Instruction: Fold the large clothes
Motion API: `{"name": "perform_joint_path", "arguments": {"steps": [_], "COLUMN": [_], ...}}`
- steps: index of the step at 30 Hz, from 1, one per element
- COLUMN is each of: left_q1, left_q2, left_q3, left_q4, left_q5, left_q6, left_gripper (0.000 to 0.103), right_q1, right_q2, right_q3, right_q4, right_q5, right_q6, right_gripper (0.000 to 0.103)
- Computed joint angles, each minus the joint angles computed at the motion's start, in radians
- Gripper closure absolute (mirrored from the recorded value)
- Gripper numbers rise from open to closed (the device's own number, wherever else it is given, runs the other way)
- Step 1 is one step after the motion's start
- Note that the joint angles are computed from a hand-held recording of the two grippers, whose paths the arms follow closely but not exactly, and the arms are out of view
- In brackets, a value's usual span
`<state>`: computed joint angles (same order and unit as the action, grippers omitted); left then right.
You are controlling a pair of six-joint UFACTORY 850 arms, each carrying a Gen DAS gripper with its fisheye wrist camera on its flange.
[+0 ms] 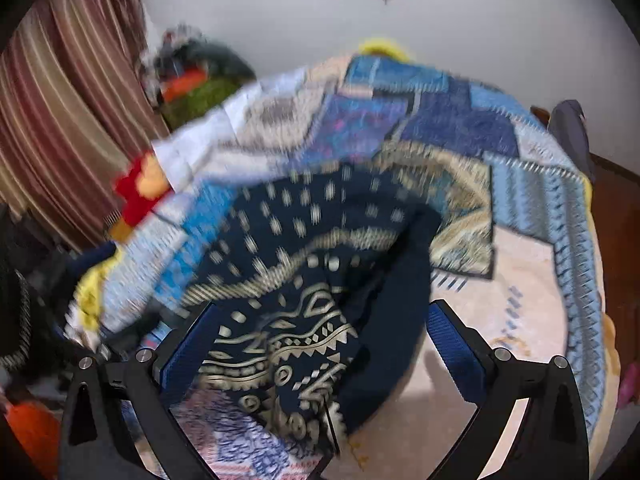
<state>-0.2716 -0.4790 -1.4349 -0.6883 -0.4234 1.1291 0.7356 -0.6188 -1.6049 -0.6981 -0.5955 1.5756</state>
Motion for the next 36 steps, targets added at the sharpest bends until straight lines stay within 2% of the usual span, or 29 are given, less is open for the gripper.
{"name": "perform_joint_path", "arguments": {"steps": [4, 7, 9, 12, 15, 17, 19, 21, 24, 28, 30, 32, 36], "left_q1": [0.009, 0.023, 0.035, 0.045, 0.048, 0.057, 0.07, 0.074, 0.06, 0.032, 0.019, 0.016, 0.033], "left_q2": [-0.067, -0.086, -0.073, -0.028, 0.025, 0.033, 0.008, -0.038, -0.142, -0.291, -0.347, -0.37, -0.379], "left_q3": [-0.016, -0.02, -0.006, 0.028, 0.063, 0.05, -0.012, -0.087, -0.235, -0.423, -0.482, -0.499, -0.513], "left_q4": [0.071, 0.052, 0.01, -0.007, -0.058, -0.097, -0.138, -0.146, -0.093, 0.05, 0.118, 0.157, 0.245], "left_q5": [-0.085, -0.139, -0.15, -0.133, -0.051, -0.036, -0.064, -0.08, -0.118, -0.194, -0.199, -0.179, -0.131], "left_q6": [-0.056, -0.081, -0.041, 0.043, 0.148, 0.178, 0.166, 0.127, 0.021, -0.184, -0.259, -0.269, -0.367], "left_gripper": [0.003, 0.002, 0.003, 0.003, 0.003, 0.003, 0.003, 0.003, 0.003, 0.003, 0.003, 0.002, 0.003], "right_q1": [-0.014, -0.014, -0.008, 0.006, 0.017, 0.014, 0.002, -0.014, -0.05, -0.104, -0.126, -0.141, -0.168], "right_q2": [-0.061, 0.0, 0.035, 0.073, 0.104, 0.12, 0.133, 0.123, 0.048, -0.075, -0.122, -0.13, -0.063], "right_q3": [0.008, 0.135, 0.174, 0.193, 0.187, 0.182, 0.179, 0.152, 0.042, -0.1, -0.14, -0.128, -0.009], "right_q4": [0.185, 0.186, 0.186, 0.156, 0.096, 0.054, 0.01, -0.025, -0.01, 0.177, 0.257, 0.289, 0.33], "right_q5": [-0.015, 0.08, 0.069, 0.001, -0.067, -0.066, -0.024, 0.012, 0.042, 0.042, 0.024, 0.026, 0.13], "right_q6": [-0.16, -0.121, -0.108, -0.094, -0.073, -0.04, 0.001, 0.026, -0.012, -0.197, -0.261, -0.276, -0.281], "right_gripper": [0.001, 0.001, 0.001, 0.001, 0.001, 0.001, 0.0, 0.0, 0.0, 0.0, 0.0, 0.0, 0.0]}}
